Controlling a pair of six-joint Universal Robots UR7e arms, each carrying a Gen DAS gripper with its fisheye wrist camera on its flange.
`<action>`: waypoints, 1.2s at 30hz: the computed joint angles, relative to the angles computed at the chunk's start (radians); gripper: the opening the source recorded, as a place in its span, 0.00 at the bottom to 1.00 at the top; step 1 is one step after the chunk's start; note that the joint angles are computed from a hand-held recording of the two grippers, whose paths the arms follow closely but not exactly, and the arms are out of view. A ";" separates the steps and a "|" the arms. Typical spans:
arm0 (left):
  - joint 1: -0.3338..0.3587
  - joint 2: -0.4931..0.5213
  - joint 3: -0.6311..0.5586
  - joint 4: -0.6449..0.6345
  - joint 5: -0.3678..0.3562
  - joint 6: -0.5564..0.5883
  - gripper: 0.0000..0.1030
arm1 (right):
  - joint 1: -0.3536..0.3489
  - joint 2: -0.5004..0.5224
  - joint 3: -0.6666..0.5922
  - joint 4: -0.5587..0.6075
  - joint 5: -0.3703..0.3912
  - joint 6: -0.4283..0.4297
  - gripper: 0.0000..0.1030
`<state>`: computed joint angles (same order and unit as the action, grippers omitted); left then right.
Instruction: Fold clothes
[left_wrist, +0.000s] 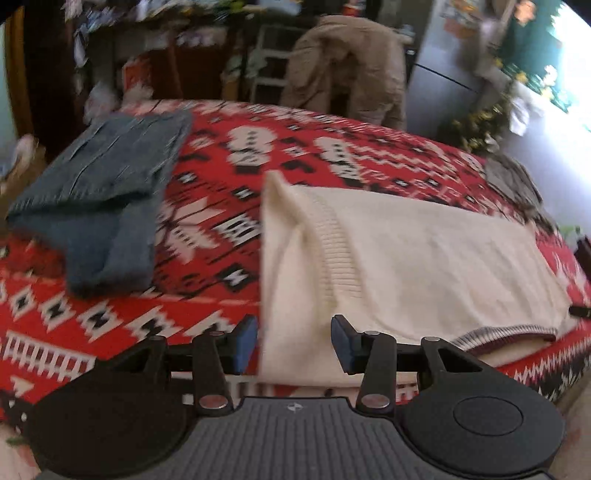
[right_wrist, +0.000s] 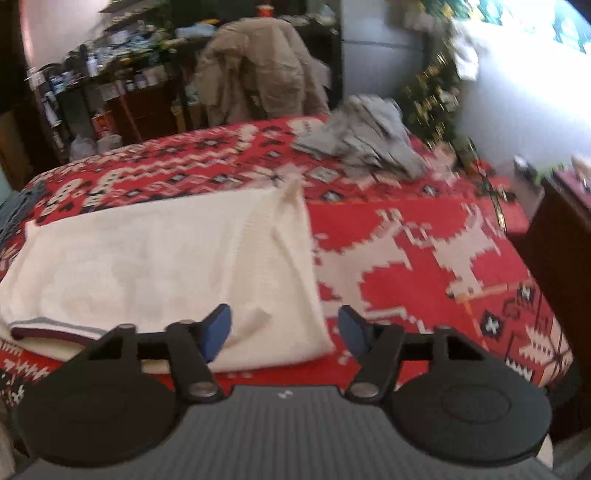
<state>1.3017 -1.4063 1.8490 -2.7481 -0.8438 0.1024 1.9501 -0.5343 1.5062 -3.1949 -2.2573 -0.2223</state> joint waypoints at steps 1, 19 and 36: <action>0.010 -0.006 -0.014 0.050 -0.018 -0.030 0.42 | -0.009 -0.006 0.005 0.012 0.006 0.018 0.44; 0.011 -0.043 0.013 0.081 -0.006 0.036 0.05 | -0.025 -0.059 0.063 0.014 0.068 0.073 0.05; -0.065 -0.028 0.026 -0.153 0.012 0.144 0.70 | 0.025 -0.051 0.026 -0.017 0.072 -0.046 0.57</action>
<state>1.2366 -1.4347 1.8749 -2.9015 -0.8314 0.2462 1.9753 -0.5855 1.5318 -3.2121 -2.1854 -0.2686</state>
